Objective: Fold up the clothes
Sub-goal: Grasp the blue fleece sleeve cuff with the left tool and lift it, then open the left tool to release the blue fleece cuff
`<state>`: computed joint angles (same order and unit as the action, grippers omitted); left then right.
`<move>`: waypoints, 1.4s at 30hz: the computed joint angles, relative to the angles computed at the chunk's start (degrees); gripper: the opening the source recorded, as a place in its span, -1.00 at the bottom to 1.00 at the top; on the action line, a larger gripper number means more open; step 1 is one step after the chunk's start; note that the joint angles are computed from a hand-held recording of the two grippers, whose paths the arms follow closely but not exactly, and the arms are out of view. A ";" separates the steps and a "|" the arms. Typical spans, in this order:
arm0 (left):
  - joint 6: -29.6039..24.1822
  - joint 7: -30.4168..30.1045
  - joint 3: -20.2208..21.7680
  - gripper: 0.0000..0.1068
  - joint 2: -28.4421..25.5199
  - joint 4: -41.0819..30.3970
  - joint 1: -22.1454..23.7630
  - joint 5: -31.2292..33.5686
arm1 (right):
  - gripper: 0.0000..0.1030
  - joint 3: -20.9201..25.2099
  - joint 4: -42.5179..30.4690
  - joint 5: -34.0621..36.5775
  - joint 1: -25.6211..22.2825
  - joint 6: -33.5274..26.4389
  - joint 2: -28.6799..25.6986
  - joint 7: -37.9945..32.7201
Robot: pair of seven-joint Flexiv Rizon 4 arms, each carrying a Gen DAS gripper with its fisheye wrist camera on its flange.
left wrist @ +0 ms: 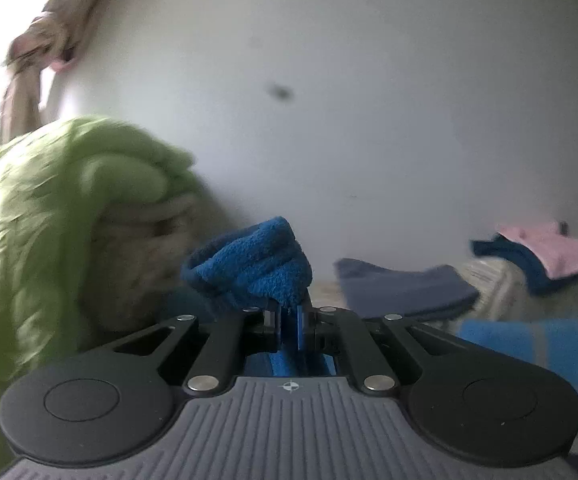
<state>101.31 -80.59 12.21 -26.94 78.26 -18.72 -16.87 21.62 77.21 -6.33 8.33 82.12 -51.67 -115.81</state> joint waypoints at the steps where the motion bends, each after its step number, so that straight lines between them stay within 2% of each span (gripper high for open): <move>1: -0.24 0.38 -0.67 -0.87 0.03 -0.28 -0.09 0.41 | 1.00 -0.15 -0.05 0.05 0.09 -0.21 0.06 0.22; 6: -2.79 2.66 -3.65 -0.87 1.12 -0.69 -0.73 3.60 | 1.00 -5.78 3.79 -1.85 3.36 2.63 3.17 2.62; 9: -4.39 3.38 -5.29 -0.86 2.05 -0.30 -1.48 5.71 | 1.00 -4.16 8.67 -3.88 0.74 2.59 7.32 -0.13; 12: -6.84 3.01 -5.42 -0.86 1.87 -1.19 -3.29 7.62 | 1.00 -0.89 16.07 -4.61 -4.68 4.75 13.41 -5.68; 15: -8.68 3.19 -8.65 -0.86 1.60 -1.59 -3.27 9.10 | 1.00 2.78 22.46 -3.58 -11.21 5.53 19.80 -10.33; 19: -10.87 4.75 -14.36 -0.86 0.67 -2.13 -2.50 9.65 | 1.00 10.39 28.64 2.78 -23.27 3.95 28.44 -18.07; 23: -13.46 5.62 -17.90 -0.83 -1.57 -3.19 -3.77 9.21 | 1.00 12.07 32.28 9.46 -29.96 3.07 35.28 -23.13; 25: -16.52 4.66 -17.26 -0.50 -2.91 -4.56 -5.78 9.27 | 1.00 11.91 33.39 12.97 -32.44 2.18 38.29 -25.37; 26: -18.56 4.37 -17.13 0.08 -3.64 -5.46 -6.67 9.48 | 1.00 10.52 34.22 13.77 -32.40 2.36 39.57 -25.30; 27: -19.40 4.80 -17.65 0.48 -4.00 -5.65 -6.96 9.82 | 1.00 9.10 34.97 14.46 -32.27 2.39 40.73 -25.18; 30: -19.22 8.43 -20.51 0.50 -4.39 -4.67 -6.72 10.68 | 1.00 5.26 36.45 15.88 -31.55 1.27 43.17 -24.61; 34: -18.33 11.70 -21.15 0.50 -2.92 -1.75 -6.70 11.28 | 1.00 0.50 38.63 15.95 -29.60 2.19 44.58 -24.71; 38: -17.86 14.51 -20.18 0.54 -0.17 2.51 -5.90 12.45 | 1.00 -2.56 39.46 17.48 -28.14 2.01 44.92 -28.27; 42: -16.90 13.39 -14.96 0.56 2.56 6.84 -7.49 16.38 | 1.00 -4.39 39.36 19.83 -26.78 2.37 43.99 -35.14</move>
